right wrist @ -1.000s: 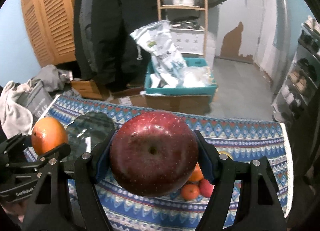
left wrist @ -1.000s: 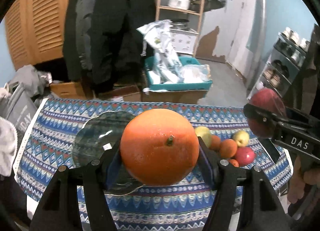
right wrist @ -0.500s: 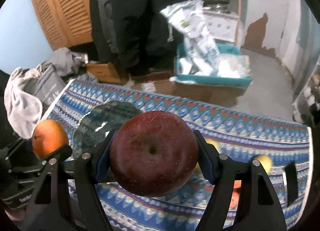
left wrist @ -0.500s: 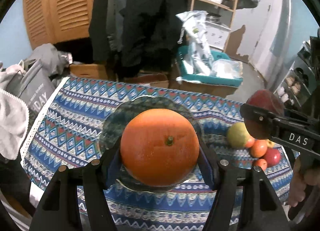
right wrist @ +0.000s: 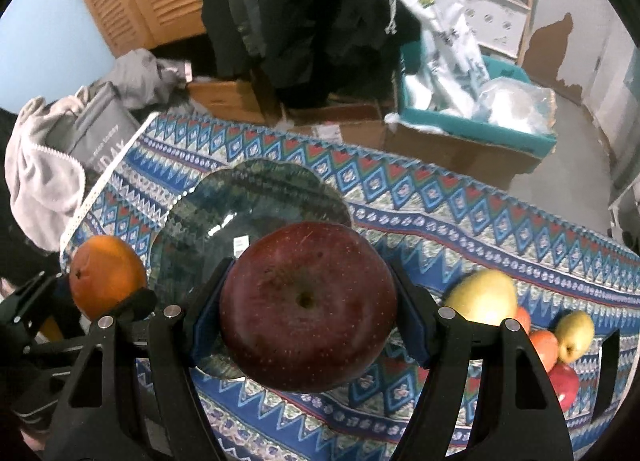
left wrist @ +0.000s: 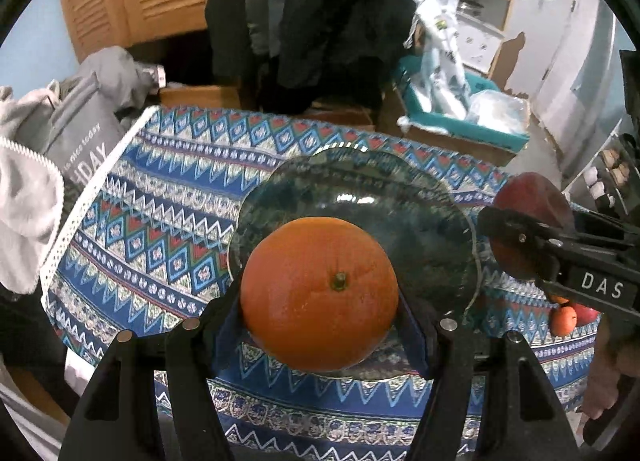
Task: Organize fruits
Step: 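Carry the orange with the left tool over the glass plate while the right tool carries the apple, then lower the orange onto the glass plate and open the left gripper while the right gripper releases the apple there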
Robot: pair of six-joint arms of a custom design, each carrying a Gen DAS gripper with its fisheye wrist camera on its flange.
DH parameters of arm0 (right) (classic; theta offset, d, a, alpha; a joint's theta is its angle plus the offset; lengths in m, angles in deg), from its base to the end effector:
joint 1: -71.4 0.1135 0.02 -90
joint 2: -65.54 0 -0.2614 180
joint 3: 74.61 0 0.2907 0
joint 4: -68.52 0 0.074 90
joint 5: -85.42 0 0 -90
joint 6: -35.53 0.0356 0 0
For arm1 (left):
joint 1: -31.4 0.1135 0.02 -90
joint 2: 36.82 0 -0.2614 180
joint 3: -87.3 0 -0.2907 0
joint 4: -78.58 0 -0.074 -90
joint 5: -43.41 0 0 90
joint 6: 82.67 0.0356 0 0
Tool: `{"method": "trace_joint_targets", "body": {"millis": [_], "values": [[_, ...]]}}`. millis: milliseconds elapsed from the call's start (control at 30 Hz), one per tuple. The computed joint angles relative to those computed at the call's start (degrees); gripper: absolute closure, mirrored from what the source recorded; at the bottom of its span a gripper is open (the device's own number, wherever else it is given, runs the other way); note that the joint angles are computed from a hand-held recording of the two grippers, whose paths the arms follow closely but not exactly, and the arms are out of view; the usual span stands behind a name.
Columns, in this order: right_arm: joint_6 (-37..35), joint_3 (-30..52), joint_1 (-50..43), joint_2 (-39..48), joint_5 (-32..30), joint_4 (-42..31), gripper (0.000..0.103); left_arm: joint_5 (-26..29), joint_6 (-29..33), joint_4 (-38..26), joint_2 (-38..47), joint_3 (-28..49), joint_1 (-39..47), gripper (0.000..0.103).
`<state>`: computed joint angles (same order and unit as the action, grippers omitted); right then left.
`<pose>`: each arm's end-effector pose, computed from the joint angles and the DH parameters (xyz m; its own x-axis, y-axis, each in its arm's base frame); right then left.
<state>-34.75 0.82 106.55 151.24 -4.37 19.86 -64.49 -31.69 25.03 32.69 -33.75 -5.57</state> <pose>0.2805 0.1974 0.2285 -0.8530 -0.1879 -0.4869 -0.3042 0.9371 0.1712 0.2154 -0.1485 0.2080 -0.8512 -0.1091 -0.5133 -0.0912 0.9940 -0.0601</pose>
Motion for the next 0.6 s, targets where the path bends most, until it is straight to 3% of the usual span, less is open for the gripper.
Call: {"method": "trace_joint_targets", "body": {"millis": [600], "values": [[-1.3,2.43,1.76,11.21,-3.23,1.22,0.029,7.59,0.92,3.38,9.17,-2.55,4.53,0.034]]}}
